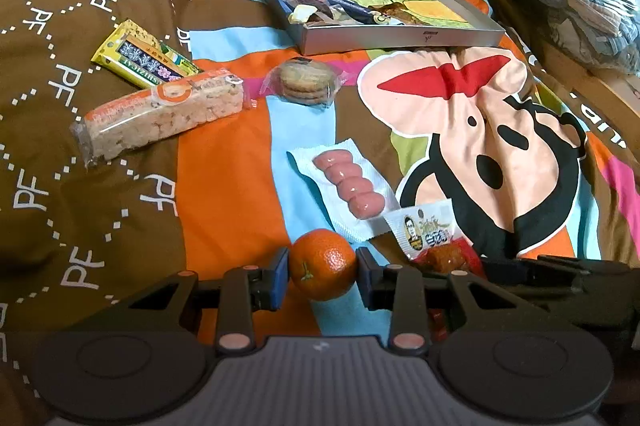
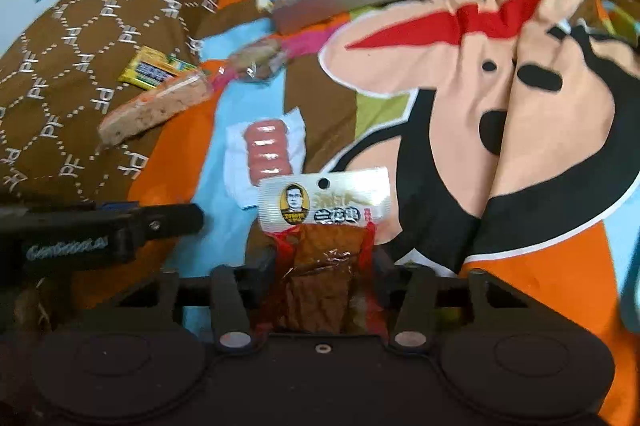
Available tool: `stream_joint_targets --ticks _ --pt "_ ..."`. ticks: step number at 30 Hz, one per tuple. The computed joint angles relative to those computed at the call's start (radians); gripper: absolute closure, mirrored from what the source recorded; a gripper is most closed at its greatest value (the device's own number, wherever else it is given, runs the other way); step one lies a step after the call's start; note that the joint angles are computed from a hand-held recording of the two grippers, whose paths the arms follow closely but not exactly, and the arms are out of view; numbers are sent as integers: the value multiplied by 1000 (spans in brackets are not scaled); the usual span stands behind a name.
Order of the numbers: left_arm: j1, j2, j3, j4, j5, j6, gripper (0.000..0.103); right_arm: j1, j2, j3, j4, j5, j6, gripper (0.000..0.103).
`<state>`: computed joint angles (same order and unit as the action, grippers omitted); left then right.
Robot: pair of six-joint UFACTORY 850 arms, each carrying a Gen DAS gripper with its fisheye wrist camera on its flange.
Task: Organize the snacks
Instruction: 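Lift the orange with the left tool while the right tool lifts the red pack, then carry the orange with the left tool while the right tool carries the red pack into the tray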
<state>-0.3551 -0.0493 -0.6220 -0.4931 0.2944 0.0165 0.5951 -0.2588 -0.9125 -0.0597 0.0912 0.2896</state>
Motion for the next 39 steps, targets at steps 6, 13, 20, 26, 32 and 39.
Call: stream_joint_targets --ticks 6,13,20,26,32,39 --pt "-5 10 3 -22 15 26 65 -1 30 26 135 29 -162 63" --pt "-5 25 5 -54 27 56 65 15 75 72 278 117 -378 63" --pt "-8 30 2 -112 39 110 64 -4 93 88 193 185 -273 63" --pt "-3 40 -16 -218 15 206 64 -25 84 75 115 253 -190 63" --pt "33 6 -99 -235 -8 253 64 -70 31 -21 5 294 -134 63" --pt "109 -111 -310 9 -40 106 64 -131 -85 -233 -94 268 -81 62"
